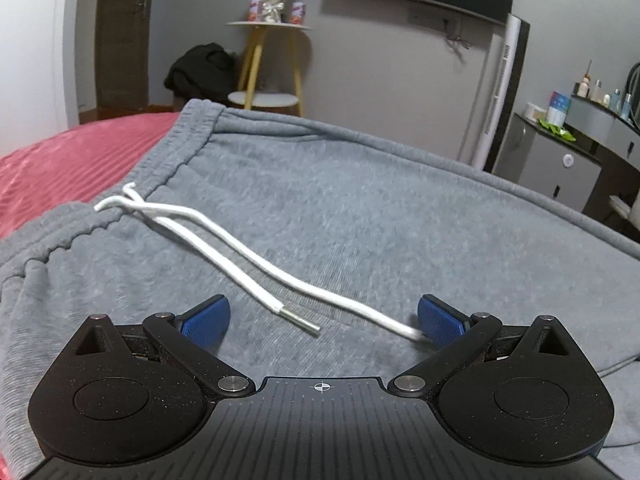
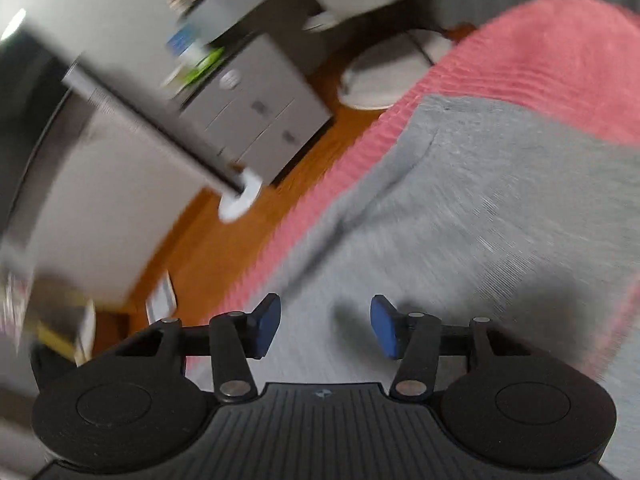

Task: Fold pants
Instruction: 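Grasp the waistband with the left gripper while the right gripper grasps the leg hem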

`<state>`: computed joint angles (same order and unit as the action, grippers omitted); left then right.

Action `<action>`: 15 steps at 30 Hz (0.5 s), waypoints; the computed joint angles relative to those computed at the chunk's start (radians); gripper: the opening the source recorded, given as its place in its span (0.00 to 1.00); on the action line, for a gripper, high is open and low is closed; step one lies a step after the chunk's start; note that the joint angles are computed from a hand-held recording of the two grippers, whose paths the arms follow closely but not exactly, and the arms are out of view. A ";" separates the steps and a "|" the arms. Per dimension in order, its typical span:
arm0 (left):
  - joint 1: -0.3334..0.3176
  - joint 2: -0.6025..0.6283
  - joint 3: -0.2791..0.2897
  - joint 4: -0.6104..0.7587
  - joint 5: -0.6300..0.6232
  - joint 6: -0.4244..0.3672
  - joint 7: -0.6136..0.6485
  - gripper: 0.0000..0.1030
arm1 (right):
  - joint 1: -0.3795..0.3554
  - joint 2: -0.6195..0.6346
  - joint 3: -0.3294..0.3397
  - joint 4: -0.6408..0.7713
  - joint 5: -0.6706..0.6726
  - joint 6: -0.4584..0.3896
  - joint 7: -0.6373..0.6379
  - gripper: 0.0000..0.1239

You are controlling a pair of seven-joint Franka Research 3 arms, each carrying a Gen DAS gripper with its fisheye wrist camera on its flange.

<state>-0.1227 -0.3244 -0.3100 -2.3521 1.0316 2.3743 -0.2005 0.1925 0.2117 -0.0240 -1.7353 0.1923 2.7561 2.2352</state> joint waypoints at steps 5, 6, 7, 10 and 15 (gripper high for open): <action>0.004 0.024 0.005 -0.003 0.017 0.012 -0.004 1.00 | 0.046 0.191 -0.071 0.254 -0.122 -0.154 0.215 0.42; 0.004 0.024 0.005 -0.004 0.023 0.013 -0.010 1.00 | 0.053 0.216 -0.081 0.284 -0.143 -0.174 0.244 0.41; 0.004 0.026 0.006 -0.004 0.025 0.013 -0.010 1.00 | 0.061 0.235 -0.091 0.304 -0.165 -0.183 0.269 0.41; 0.002 0.030 0.009 -0.005 0.031 0.016 -0.015 1.00 | 0.069 0.273 -0.107 0.354 -0.214 -0.212 0.311 0.36; -0.001 0.030 0.010 -0.007 0.038 0.016 -0.020 1.00 | 0.059 0.305 -0.109 0.402 -0.235 -0.225 0.347 0.35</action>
<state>-0.1238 -0.2941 -0.2996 -2.3589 1.0699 2.3901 -0.2210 0.2514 0.5166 -0.1334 -1.3333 -0.0431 2.5308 2.5823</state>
